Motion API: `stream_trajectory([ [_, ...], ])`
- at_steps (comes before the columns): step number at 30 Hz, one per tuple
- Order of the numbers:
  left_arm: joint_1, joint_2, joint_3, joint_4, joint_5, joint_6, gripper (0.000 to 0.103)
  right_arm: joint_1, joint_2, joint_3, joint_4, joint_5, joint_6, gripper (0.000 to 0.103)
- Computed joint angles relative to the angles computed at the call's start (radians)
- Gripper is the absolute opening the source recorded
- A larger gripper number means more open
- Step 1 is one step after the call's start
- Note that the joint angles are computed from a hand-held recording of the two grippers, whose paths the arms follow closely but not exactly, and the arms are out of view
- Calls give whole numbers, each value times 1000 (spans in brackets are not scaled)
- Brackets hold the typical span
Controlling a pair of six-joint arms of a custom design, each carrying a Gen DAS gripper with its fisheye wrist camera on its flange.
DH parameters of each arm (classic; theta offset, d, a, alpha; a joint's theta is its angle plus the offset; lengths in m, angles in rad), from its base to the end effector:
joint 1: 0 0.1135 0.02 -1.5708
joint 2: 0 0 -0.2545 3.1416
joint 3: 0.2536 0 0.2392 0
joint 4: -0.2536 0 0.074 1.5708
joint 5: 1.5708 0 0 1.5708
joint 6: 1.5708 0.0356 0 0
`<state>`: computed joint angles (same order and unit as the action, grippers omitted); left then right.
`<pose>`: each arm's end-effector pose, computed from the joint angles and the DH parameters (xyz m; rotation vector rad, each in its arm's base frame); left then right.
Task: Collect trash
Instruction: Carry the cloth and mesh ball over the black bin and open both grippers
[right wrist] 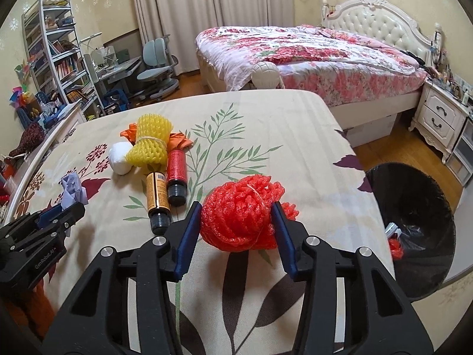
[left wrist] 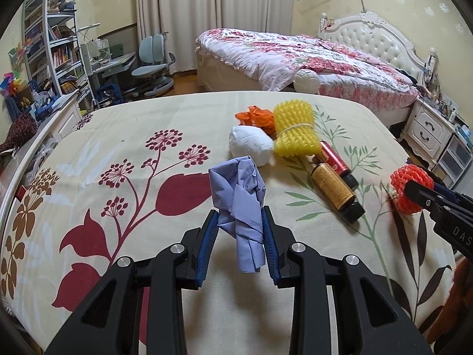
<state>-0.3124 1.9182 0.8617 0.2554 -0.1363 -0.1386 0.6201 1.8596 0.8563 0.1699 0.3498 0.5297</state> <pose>0.3334 -0.1026 0.1023 0.1400 2.3589 -0.0568 0.2836 0.1875 0.1149 0.0539 2.3437 0.1445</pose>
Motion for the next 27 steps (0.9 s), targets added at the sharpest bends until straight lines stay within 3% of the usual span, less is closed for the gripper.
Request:
stream_trajectory([
  [13, -166, -44, 41, -23, -29, -32, 32, -43, -287, -241, 43, 67, 10, 46],
  [27, -378, 97, 288, -90, -50, -51, 32, -298, -566, -488, 68, 52, -34, 46],
])
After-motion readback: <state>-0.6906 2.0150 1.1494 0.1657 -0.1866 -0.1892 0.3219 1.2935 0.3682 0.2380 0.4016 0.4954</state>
